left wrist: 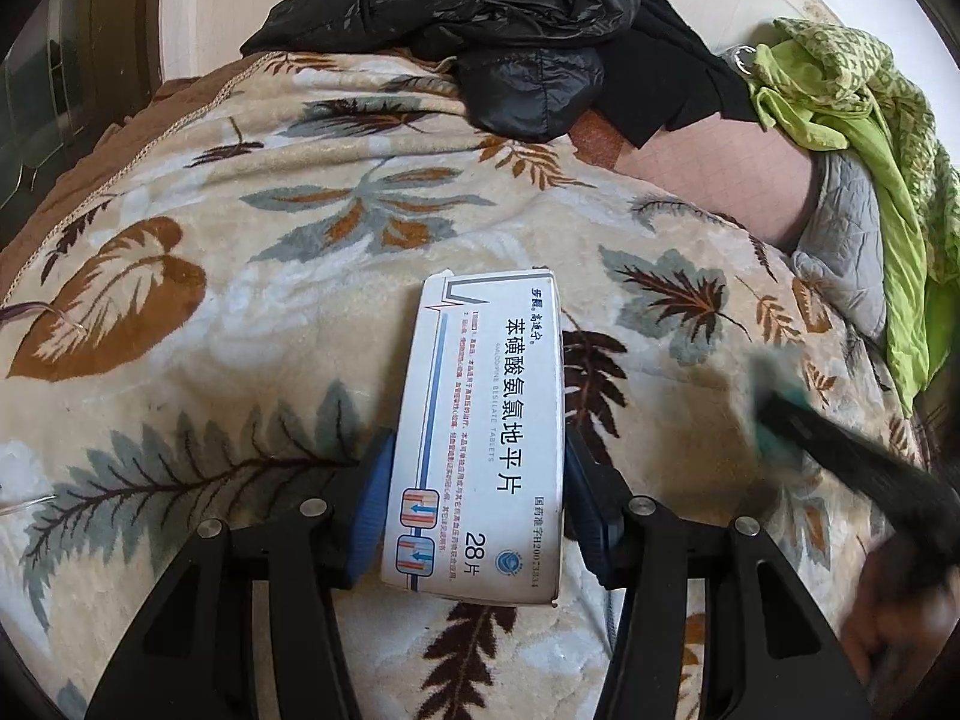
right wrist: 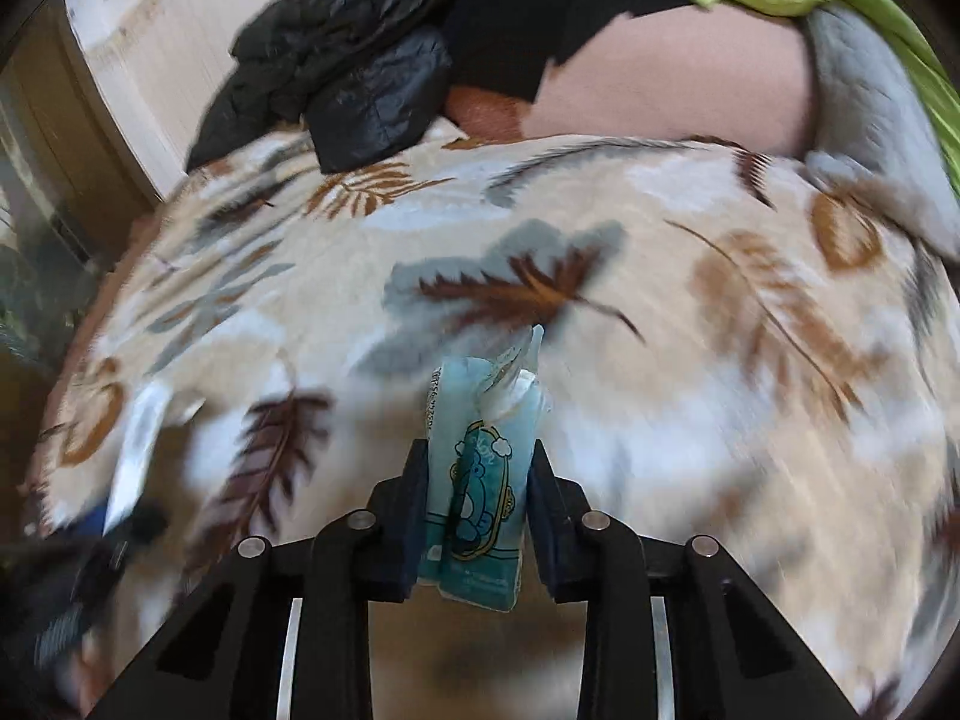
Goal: Collect trash
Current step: 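Lift the pill box and teal packet off the bed with both tools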
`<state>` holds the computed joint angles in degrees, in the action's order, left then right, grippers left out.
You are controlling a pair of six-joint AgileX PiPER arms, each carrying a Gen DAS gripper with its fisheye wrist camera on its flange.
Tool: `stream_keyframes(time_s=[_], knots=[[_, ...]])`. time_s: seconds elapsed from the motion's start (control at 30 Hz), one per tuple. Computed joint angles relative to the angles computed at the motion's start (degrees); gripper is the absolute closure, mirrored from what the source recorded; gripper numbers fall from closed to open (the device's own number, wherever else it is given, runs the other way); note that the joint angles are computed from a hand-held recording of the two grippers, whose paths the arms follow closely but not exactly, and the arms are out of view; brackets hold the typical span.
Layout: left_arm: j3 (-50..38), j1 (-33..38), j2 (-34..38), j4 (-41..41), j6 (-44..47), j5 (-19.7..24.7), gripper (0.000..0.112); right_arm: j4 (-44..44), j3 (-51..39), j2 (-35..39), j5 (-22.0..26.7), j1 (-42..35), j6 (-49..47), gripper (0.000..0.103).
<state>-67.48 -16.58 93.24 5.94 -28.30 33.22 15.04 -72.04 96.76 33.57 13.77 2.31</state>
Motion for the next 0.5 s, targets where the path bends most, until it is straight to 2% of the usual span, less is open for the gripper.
stream_keyframes(time_s=[0.13, 0.23, 0.3, 0.43, 0.5], knots=[[0.30, -1.06, -0.42, 0.50, -0.54, -0.20, 0.060, 8.49, 12.92, -16.54, -0.01, -4.12, -8.33, 0.072], [0.44, -2.60, -0.70, 1.69, -1.74, -0.27, 0.060, 14.61, 18.27, -28.64, 6.67, -9.24, -15.50, 0.071], [0.83, -4.04, -1.34, 3.49, -3.52, -0.40, 0.060, 13.54, 19.67, -33.21, 9.30, -10.00, -14.82, 0.071], [3.03, -8.54, -4.25, 8.55, -9.67, -0.87, 0.060, 4.53, 21.93, -39.91, 10.56, -9.57, -6.13, 0.071], [4.69, -10.59, -6.26, 8.06, -10.39, -0.89, 0.060, 9.59, 22.64, -42.07, 13.53, -13.66, -8.89, 0.071]])
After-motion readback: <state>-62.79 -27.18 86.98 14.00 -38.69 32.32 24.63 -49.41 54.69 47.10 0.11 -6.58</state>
